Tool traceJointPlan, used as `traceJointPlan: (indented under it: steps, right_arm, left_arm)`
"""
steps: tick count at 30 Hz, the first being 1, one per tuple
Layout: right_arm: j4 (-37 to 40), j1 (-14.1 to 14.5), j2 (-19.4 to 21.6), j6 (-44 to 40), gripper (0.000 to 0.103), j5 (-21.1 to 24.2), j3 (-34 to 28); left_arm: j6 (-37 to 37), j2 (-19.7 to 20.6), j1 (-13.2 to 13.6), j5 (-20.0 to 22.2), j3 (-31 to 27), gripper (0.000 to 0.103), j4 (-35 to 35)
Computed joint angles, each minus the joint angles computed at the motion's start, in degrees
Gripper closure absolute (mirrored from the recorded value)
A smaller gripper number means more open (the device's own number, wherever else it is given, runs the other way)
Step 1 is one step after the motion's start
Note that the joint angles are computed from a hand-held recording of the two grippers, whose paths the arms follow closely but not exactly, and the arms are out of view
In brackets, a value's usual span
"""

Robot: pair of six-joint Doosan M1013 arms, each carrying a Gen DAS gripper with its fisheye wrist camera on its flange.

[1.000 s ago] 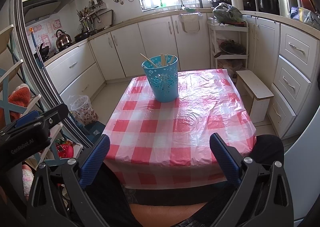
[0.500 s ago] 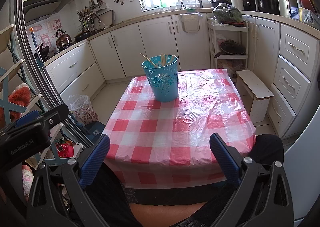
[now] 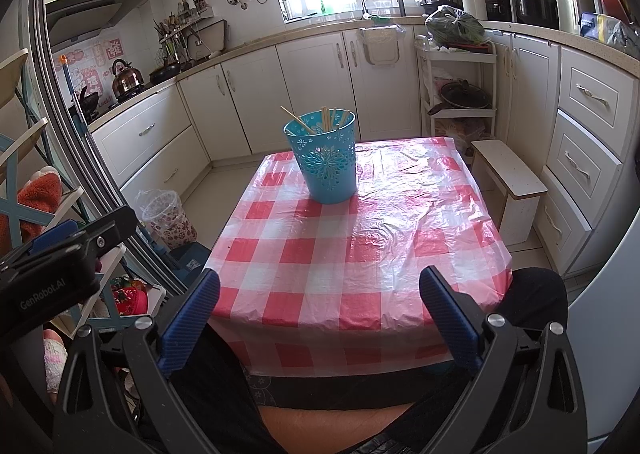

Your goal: Organize utensils

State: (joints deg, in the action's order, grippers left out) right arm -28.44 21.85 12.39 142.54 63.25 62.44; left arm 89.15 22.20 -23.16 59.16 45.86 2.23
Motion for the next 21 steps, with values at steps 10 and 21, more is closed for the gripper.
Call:
traceJointPlan:
  steps: [10, 21]
  right_arm:
    - [0.17, -0.02, -0.06, -0.05, 0.007, -0.13, 0.21]
    - [-0.15, 0.2, -0.49, 0.48, 0.007, -0.81, 1.22]
  left_arm:
    - [0.28, -0.07, 0.14, 0.03, 0.03, 0.008, -0.29]
    - [1.85, -1.47, 0.57, -3.08, 2.38, 0.008, -2.19]
